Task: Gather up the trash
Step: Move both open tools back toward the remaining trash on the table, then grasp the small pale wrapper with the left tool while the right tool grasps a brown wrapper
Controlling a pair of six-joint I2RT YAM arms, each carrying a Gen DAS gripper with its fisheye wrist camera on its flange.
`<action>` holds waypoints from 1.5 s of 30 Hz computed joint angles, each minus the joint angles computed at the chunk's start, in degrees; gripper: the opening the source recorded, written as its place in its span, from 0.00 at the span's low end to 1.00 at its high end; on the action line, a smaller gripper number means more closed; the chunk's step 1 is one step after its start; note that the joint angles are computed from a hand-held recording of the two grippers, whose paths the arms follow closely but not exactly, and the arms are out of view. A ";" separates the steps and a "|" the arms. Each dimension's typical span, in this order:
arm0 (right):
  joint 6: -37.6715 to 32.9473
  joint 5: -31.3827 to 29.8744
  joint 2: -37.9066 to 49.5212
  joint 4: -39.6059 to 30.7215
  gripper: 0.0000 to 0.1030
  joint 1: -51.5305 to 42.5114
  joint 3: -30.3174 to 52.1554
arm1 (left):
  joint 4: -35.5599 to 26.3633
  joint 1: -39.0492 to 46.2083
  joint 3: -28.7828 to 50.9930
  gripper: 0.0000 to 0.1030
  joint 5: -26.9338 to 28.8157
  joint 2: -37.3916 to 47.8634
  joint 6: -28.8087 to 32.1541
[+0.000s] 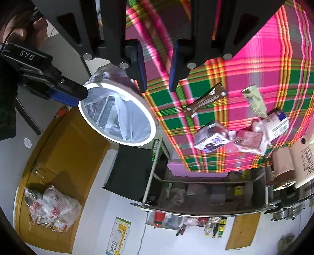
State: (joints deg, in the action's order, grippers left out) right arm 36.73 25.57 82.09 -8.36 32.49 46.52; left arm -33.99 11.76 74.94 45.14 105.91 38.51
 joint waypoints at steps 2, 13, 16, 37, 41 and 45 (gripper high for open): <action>0.11 0.00 0.72 0.10 0.50 0.77 0.56 | -0.12 1.20 -0.10 0.23 0.34 0.06 0.50; 0.03 -1.85 5.60 1.94 0.50 2.91 3.79 | 1.41 6.46 0.51 0.23 -0.25 1.82 0.59; -0.17 -2.80 7.18 2.23 0.50 2.87 5.00 | 1.17 7.29 1.53 0.23 -0.54 2.79 0.22; -2.38 -9.52 17.36 2.42 0.50 -0.98 13.95 | 3.63 7.18 13.54 0.37 -5.52 13.59 -9.29; -3.01 -10.58 19.26 2.04 0.50 -1.74 15.85 | 3.51 6.03 17.69 0.39 -7.07 16.84 -12.54; -3.14 -11.38 20.79 1.66 0.50 -2.38 17.17 | 4.33 4.55 21.33 0.42 -9.29 19.79 -15.94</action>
State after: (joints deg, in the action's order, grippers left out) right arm 33.59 14.19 102.88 -6.69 30.11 63.68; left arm -29.66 16.31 96.27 35.85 125.70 22.57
